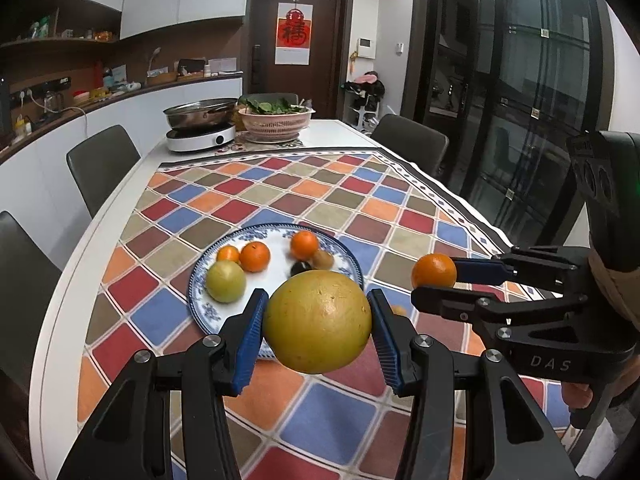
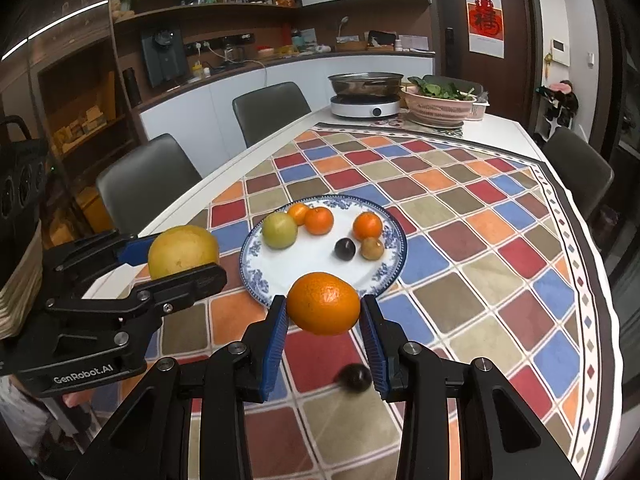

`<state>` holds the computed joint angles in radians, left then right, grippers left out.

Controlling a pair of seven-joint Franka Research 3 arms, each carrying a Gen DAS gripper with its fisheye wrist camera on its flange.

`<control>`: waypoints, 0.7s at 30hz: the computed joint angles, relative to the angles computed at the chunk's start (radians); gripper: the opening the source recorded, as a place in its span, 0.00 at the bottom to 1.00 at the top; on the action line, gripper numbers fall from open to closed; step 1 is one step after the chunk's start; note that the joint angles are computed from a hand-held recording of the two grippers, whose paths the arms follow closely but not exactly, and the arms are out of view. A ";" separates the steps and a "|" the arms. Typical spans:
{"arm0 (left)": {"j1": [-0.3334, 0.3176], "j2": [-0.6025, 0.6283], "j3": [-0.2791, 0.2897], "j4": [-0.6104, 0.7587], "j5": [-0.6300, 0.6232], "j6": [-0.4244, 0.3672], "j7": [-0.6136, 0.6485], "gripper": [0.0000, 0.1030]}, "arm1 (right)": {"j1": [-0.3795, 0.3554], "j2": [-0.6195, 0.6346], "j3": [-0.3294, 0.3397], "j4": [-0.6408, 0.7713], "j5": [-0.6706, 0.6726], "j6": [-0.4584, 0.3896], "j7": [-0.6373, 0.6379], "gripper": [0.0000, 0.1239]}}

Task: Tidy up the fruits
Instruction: 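Carry the grapefruit and tangerine over the plate with both tools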

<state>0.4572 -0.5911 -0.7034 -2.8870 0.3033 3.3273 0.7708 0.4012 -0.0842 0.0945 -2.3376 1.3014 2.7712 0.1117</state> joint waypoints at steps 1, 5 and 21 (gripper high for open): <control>0.021 0.010 -0.008 0.006 0.003 0.009 0.007 0.48 | 0.001 0.009 0.002 0.008 -0.006 0.001 0.007 0.30; 0.079 0.060 -0.025 0.031 -0.001 0.029 0.050 0.48 | 0.002 0.058 0.013 0.057 -0.028 0.010 0.035 0.30; 0.296 0.321 -0.153 0.145 -0.131 0.099 0.355 0.48 | -0.029 0.269 0.075 0.239 -0.287 0.027 0.242 0.30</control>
